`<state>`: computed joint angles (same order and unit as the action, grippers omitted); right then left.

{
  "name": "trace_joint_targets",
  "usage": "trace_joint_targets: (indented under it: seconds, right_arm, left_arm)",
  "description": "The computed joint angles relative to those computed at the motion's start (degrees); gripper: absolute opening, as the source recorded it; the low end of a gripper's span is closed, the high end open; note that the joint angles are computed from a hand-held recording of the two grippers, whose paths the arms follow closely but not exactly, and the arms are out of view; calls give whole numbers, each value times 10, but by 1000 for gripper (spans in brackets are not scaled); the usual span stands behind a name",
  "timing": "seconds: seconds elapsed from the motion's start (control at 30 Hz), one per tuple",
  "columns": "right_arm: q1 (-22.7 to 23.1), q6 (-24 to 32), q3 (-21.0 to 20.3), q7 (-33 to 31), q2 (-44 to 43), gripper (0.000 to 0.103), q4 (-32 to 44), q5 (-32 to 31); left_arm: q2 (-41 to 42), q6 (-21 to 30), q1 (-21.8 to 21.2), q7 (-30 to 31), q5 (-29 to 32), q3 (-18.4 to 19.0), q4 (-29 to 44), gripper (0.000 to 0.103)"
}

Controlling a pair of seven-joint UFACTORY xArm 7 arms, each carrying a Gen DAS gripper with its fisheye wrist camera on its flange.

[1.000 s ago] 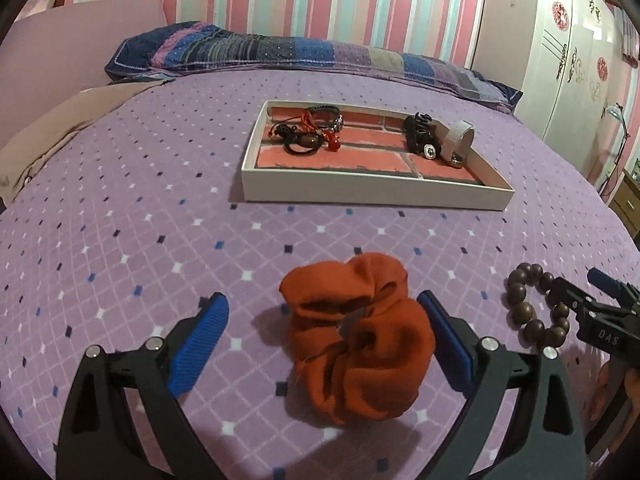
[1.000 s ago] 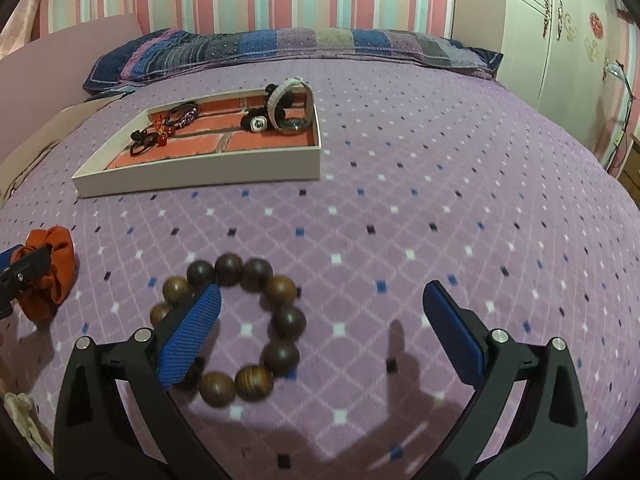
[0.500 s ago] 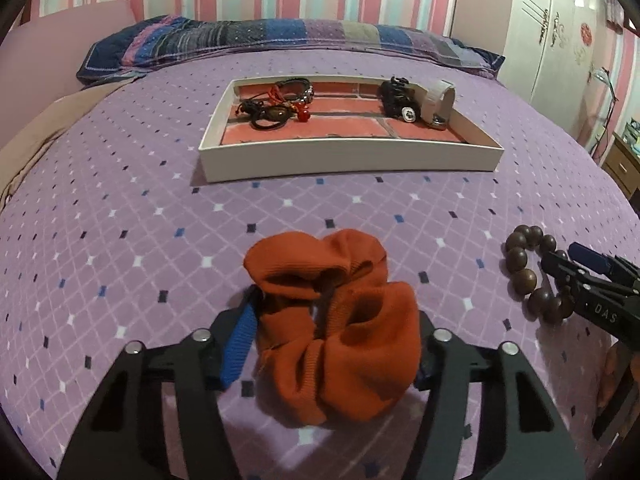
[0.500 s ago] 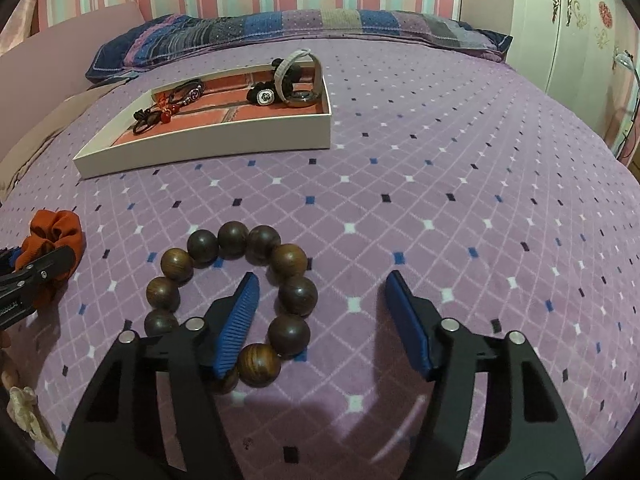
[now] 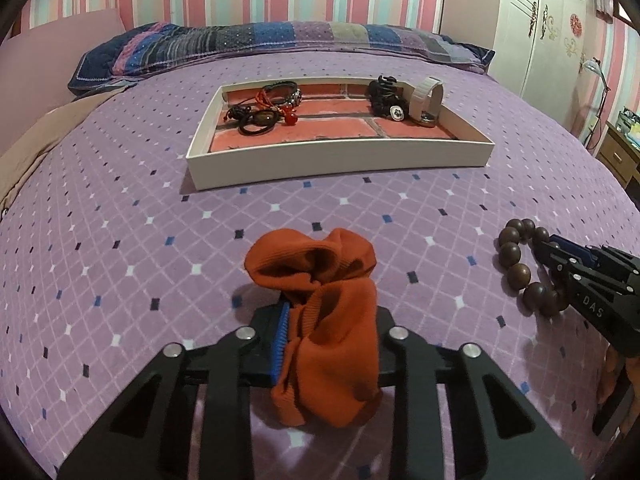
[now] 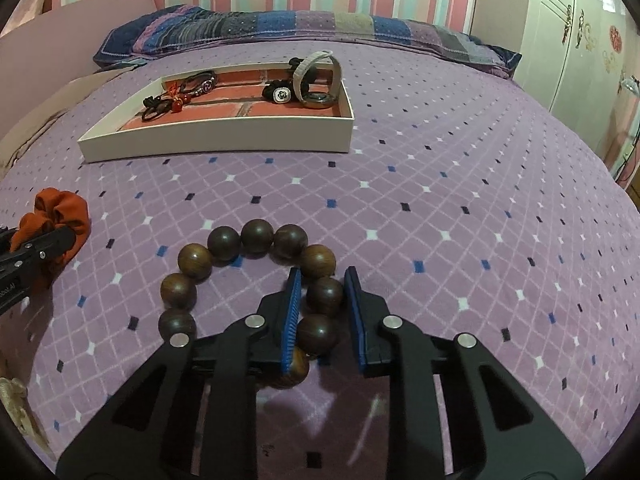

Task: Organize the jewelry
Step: 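Grasp wooden bead bracelet with right tool while left tool grasps orange scrunchie, then carry the bead bracelet with right tool while left tool carries scrunchie to tray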

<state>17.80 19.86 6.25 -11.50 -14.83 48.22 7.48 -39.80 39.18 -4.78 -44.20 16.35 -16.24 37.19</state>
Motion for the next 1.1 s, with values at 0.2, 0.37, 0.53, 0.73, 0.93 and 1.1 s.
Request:
trace_joint_targets:
  seconds: [0.2, 0.37, 0.53, 0.73, 0.93, 1.1]
  right_arm:
    - [9, -1, -7, -14, -5, 20, -1, 18]
    - [16, -4, -10, -25, -13, 20, 3, 33]
    - [17, -6, -9, -28, -18, 20, 5, 37]
    - [23, -10, -13, -34, -23, 20, 11, 45]
    - [31, -9, -13, -41, -22, 20, 29, 53]
    - [36, -7, -10, -47, -7, 20, 61, 60]
  left_arm:
    - [-4, -1, -3, 2, -3, 3, 0, 22]
    - [-13, -1, -9, 11, -8, 7, 0, 20]
    - [-21, 4, -7, 11, -10, -2, 1, 19]
    - [-34, 17, -4, 4, -4, -10, 7, 19]
    - [-35, 26, 3, 10, 3, -11, 30, 19]
    - [-22, 26, 10, 24, 4, -1, 55, 19]
